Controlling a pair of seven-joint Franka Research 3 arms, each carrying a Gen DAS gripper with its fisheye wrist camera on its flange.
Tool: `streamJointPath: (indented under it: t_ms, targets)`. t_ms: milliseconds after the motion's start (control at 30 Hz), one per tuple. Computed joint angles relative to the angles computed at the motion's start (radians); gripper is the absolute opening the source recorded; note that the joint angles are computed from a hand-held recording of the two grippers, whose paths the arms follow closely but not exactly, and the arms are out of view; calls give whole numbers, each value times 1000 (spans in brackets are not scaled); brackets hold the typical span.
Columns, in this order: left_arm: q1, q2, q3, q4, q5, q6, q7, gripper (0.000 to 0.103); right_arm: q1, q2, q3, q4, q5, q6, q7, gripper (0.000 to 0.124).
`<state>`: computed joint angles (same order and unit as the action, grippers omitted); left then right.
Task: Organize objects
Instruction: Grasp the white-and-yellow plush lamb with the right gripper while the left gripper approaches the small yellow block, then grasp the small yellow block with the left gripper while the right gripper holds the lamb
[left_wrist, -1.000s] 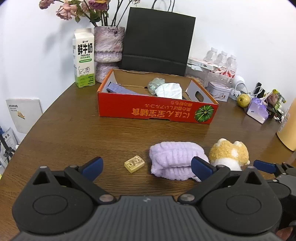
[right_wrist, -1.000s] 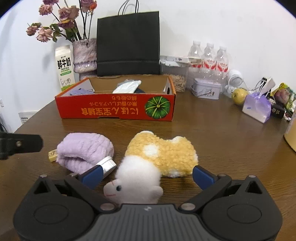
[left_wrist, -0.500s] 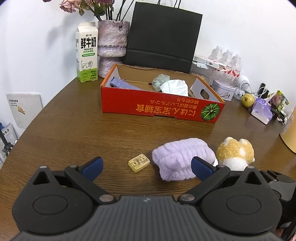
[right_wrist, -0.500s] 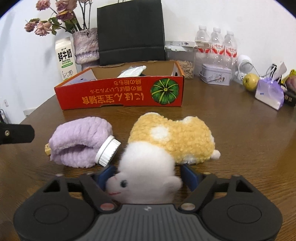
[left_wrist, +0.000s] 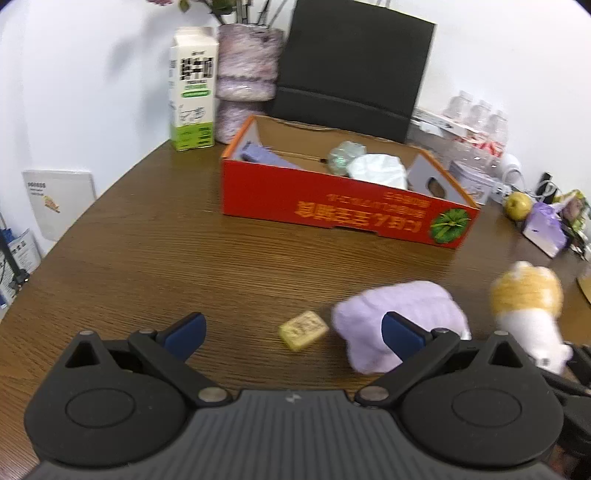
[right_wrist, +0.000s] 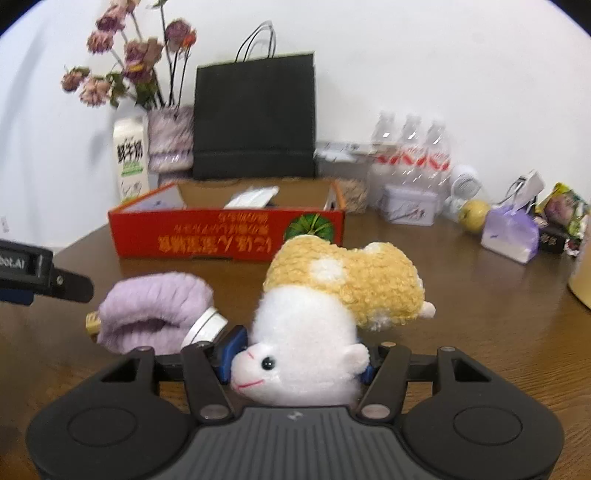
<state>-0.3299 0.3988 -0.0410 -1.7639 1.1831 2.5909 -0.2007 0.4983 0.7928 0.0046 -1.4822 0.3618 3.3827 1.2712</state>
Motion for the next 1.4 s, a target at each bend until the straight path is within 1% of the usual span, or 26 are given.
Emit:
streamJointPath:
  t_ms: [67,167,267,500,733,800,900,933,1000,1033,1067,1133,1200,1400]
  targets:
    - [8,-3,1,-10,-11,-3,11,103,-5,1,6,0,4,15,3,57]
    - [21,10,-3,-6,-49,-14,55,103,-14,3,15,6,1,6,2,57]
    - [29,28,-3,5,-88,-16,99,103,-15,0,18,-3,-5,20,-4,57]
    - [27,82,8,50,-149,18,204,103,46,0,-43,-16,29,56,-45,57]
    - [-11,117,46,87,-110,31,225,103,65,1,-59,-13,61,53,-81,58]
    - [-19,122,52,91,-94,32,225,101,69,2,-62,-12,65,55,-92,58]
    - [-28,121,63,88,-59,54,198,90,73,2,-63,-11,72,55,-104,58]
    - [-31,120,66,87,-47,58,189,84,73,3,-64,-9,75,54,-107,58]
    - [-36,118,69,84,-28,57,175,76,73,4,-63,-8,79,54,-111,58]
    - [-38,115,71,81,-13,62,166,66,75,4,-65,-7,80,55,-115,58]
    - [-37,111,70,76,-2,68,159,52,77,5,-68,-6,83,55,-117,58]
    - [-31,105,67,68,20,100,147,35,81,7,-71,-5,87,55,-123,58]
    - [-25,102,65,62,33,125,138,34,84,7,-74,-6,91,57,-128,58]
    - [-30,92,62,49,58,111,105,34,80,5,-67,-8,94,63,-141,58]
